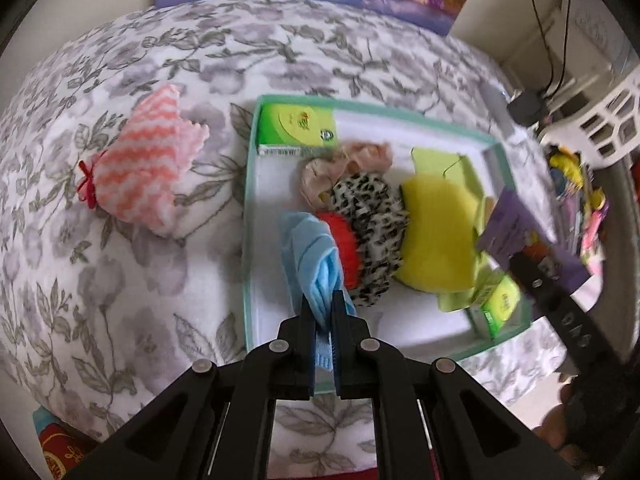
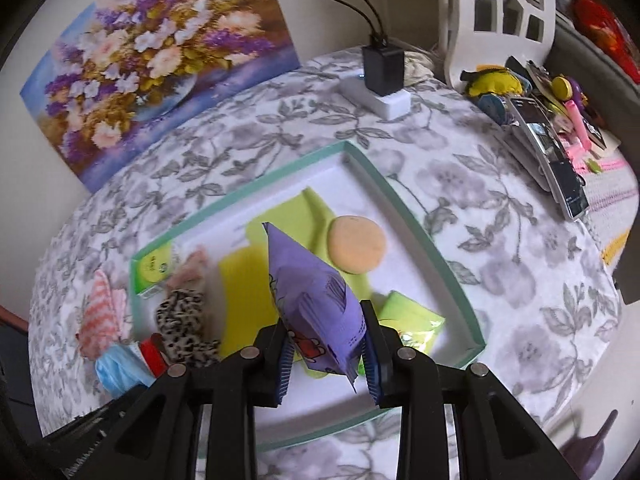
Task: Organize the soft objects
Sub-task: 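Carry the mask with left tool while right tool carries the packet over the tray, then open left tool to drop the mask while right tool releases the packet into tray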
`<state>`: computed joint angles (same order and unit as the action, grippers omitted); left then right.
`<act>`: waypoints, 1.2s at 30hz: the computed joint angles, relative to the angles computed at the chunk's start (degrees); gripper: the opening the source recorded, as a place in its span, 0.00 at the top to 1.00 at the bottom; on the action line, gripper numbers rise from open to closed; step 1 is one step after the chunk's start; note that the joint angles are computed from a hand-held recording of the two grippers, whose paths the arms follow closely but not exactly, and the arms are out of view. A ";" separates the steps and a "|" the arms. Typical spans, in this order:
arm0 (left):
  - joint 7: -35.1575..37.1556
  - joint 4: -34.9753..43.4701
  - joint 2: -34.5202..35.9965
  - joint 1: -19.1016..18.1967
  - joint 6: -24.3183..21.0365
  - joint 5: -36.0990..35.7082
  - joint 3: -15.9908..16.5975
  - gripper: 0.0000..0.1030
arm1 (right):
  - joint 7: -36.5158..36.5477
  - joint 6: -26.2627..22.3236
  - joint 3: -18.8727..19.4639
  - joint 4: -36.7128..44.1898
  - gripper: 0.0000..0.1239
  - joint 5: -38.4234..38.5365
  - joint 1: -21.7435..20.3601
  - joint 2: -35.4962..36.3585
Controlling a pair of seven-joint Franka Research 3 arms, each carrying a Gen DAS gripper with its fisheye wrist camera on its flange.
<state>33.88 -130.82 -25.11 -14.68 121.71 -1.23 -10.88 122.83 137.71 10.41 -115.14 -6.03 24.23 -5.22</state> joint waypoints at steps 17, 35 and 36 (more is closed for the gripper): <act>0.39 1.63 5.66 1.22 -0.31 5.55 -0.97 0.94 | -0.42 1.02 -1.01 0.83 0.74 0.61 0.32 3.18; 2.25 3.10 2.05 2.68 -5.82 3.12 0.52 0.57 | 1.21 -5.58 -0.86 3.61 0.72 -4.58 0.85 2.50; 2.23 3.03 1.48 2.75 -5.88 3.37 0.53 0.55 | 1.17 -5.90 -0.84 3.60 0.72 -4.40 0.80 2.24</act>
<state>36.10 -127.79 -23.63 -11.92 115.83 2.13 -10.34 123.99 131.81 9.57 -111.54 -10.42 25.03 -2.98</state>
